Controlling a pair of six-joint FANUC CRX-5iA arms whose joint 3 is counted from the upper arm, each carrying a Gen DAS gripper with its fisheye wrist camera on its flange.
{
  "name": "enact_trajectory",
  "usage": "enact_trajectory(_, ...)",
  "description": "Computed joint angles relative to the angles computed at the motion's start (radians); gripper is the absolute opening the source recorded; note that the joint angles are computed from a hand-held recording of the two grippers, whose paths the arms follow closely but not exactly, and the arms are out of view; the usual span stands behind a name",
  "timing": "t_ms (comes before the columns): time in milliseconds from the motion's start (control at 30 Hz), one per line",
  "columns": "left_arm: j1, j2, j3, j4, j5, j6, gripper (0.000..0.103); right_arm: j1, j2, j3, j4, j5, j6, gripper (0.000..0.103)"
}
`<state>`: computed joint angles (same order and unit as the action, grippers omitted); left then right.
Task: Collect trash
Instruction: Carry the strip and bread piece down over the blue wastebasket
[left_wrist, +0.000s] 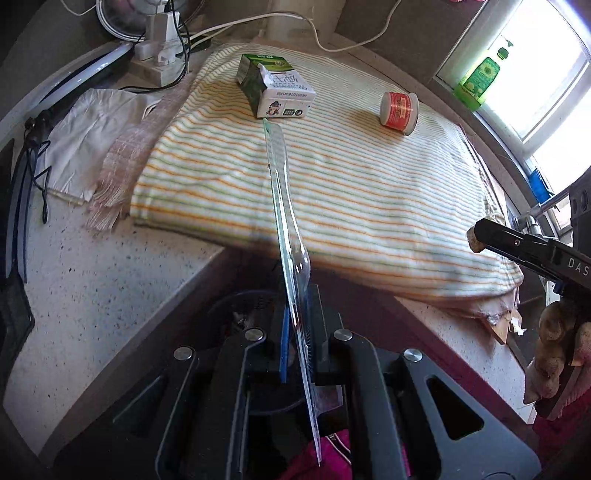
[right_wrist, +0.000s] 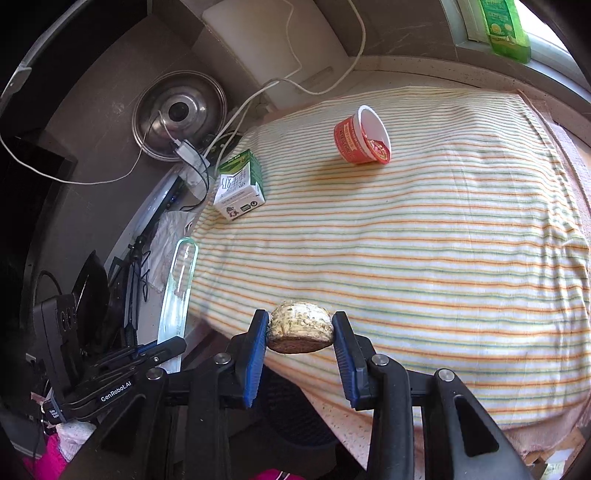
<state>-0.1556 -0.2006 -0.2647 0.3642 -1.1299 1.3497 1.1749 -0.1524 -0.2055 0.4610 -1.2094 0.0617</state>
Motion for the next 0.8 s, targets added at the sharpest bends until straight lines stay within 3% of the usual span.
enact_trajectory(367, 0.081, -0.114, -0.126, 0.025, -0.059, -0.061, 0.005, 0.095, 0.031, -0.014, -0.018, 0.016, -0.082, 0.036)
enact_trajectory(800, 0.133, -0.174, -0.225, 0.032, -0.12, -0.114, 0.005, 0.168, 0.074, -0.024, -0.064, 0.032, -0.137, 0.036)
